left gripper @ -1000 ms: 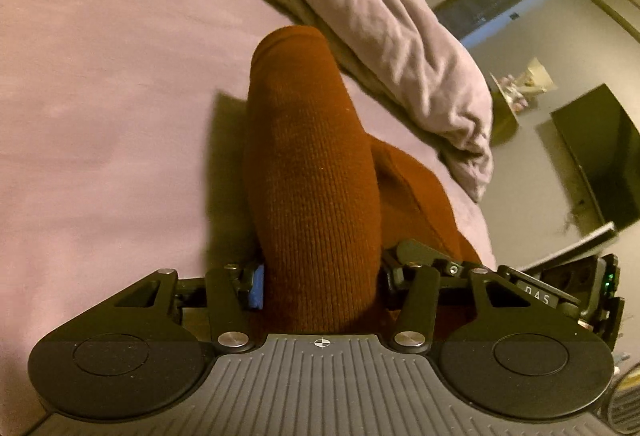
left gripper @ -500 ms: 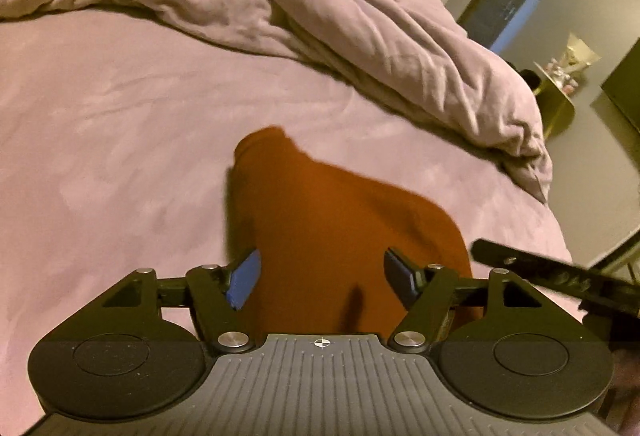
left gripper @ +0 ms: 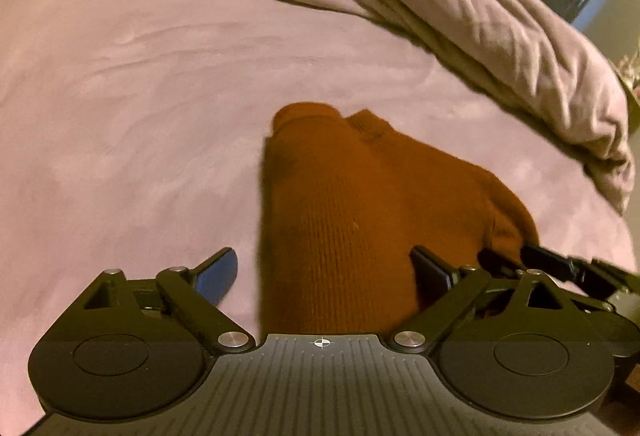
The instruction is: Fold small clothes
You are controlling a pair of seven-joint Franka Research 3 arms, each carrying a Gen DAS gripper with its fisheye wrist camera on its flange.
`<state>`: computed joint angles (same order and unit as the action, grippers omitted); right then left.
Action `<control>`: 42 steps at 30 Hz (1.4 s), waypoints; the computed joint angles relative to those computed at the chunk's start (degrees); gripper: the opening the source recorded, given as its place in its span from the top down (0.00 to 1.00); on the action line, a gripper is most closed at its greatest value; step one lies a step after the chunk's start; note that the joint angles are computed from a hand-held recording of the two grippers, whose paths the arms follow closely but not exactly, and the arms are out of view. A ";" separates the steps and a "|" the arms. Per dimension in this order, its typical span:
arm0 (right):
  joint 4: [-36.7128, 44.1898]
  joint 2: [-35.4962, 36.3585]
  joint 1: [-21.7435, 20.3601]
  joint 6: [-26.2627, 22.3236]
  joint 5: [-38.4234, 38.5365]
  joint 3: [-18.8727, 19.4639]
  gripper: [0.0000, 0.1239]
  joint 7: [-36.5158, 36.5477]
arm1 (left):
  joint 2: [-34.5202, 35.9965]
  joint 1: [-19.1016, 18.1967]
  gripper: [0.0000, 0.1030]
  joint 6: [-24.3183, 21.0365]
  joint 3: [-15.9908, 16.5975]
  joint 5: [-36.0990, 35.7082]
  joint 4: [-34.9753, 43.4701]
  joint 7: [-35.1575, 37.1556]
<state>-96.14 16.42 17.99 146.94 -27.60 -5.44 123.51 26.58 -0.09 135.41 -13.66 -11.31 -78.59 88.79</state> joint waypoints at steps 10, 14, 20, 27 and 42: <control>-28.80 -25.47 -2.42 4.38 -8.39 6.84 0.46 18.81 | -23.67 0.97 0.05 4.69 2.56 -6.04 -27.53 11.37; -34.15 -29.19 -3.75 2.25 -1.01 9.18 0.44 19.54 | -27.00 -1.27 0.05 2.62 4.54 -0.85 -31.85 10.77; -32.84 -31.41 -4.51 -9.13 1.98 14.94 0.40 17.64 | -34.39 -3.09 0.06 1.24 6.11 4.55 -39.09 8.11; -36.10 -37.61 -4.19 -16.79 2.27 20.40 0.20 18.24 | -41.98 -5.73 0.02 -4.02 9.08 1.31 -45.66 9.70; -30.02 -39.09 -2.58 -25.26 2.00 23.71 0.20 19.09 | -47.41 -6.88 0.00 1.71 8.95 10.03 -47.68 8.39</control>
<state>-126.16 -22.66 15.41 121.68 -25.60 18.27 142.60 -20.83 -6.96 137.12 -4.71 -1.28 -126.27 97.18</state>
